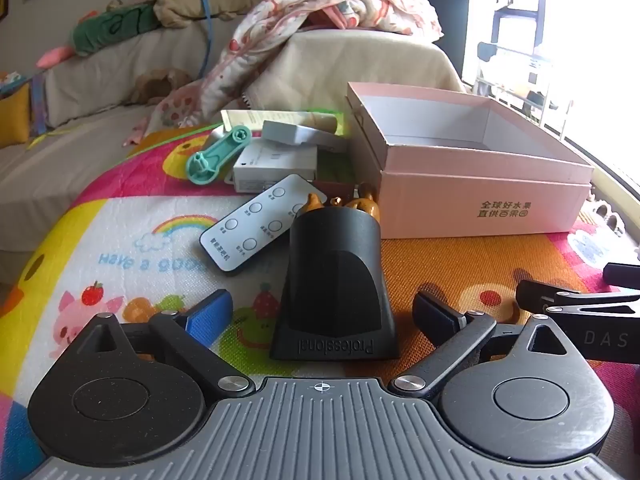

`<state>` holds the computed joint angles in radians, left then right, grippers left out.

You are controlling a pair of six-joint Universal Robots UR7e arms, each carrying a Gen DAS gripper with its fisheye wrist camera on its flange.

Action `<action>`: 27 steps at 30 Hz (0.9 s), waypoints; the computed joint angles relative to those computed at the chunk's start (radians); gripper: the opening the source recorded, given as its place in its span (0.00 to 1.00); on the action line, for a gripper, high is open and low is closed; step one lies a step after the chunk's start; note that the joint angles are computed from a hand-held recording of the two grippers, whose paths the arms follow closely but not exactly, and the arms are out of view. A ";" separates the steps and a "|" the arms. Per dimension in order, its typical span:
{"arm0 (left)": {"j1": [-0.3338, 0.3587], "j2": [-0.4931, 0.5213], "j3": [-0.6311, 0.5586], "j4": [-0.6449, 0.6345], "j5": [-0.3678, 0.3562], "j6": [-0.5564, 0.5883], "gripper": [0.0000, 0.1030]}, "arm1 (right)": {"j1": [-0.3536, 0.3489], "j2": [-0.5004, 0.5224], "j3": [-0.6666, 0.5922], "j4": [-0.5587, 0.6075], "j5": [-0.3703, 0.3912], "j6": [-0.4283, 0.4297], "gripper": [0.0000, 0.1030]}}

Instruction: Organize rigid objects

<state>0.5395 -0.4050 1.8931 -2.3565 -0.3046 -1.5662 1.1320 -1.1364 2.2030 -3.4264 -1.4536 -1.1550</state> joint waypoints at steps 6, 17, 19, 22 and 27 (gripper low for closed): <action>0.000 0.000 0.001 0.000 0.000 0.000 0.97 | -0.010 -0.005 0.007 -0.003 0.009 -0.007 1.00; 0.000 0.000 0.000 -0.001 0.000 0.000 0.97 | -0.008 -0.003 0.007 -0.005 0.005 -0.006 1.00; 0.000 0.000 0.000 0.001 0.001 0.000 0.97 | -0.007 -0.004 0.005 -0.003 0.005 -0.005 1.00; 0.000 0.000 0.000 -0.001 0.000 0.000 0.97 | -0.007 -0.004 0.006 -0.004 0.005 -0.006 1.00; 0.000 0.000 0.001 -0.001 0.000 0.000 0.97 | -0.007 -0.003 0.005 -0.003 0.005 -0.005 1.00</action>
<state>0.5395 -0.4054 1.8939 -2.3571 -0.3042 -1.5660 1.1247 -1.1397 2.2077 -3.4293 -1.4486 -1.1603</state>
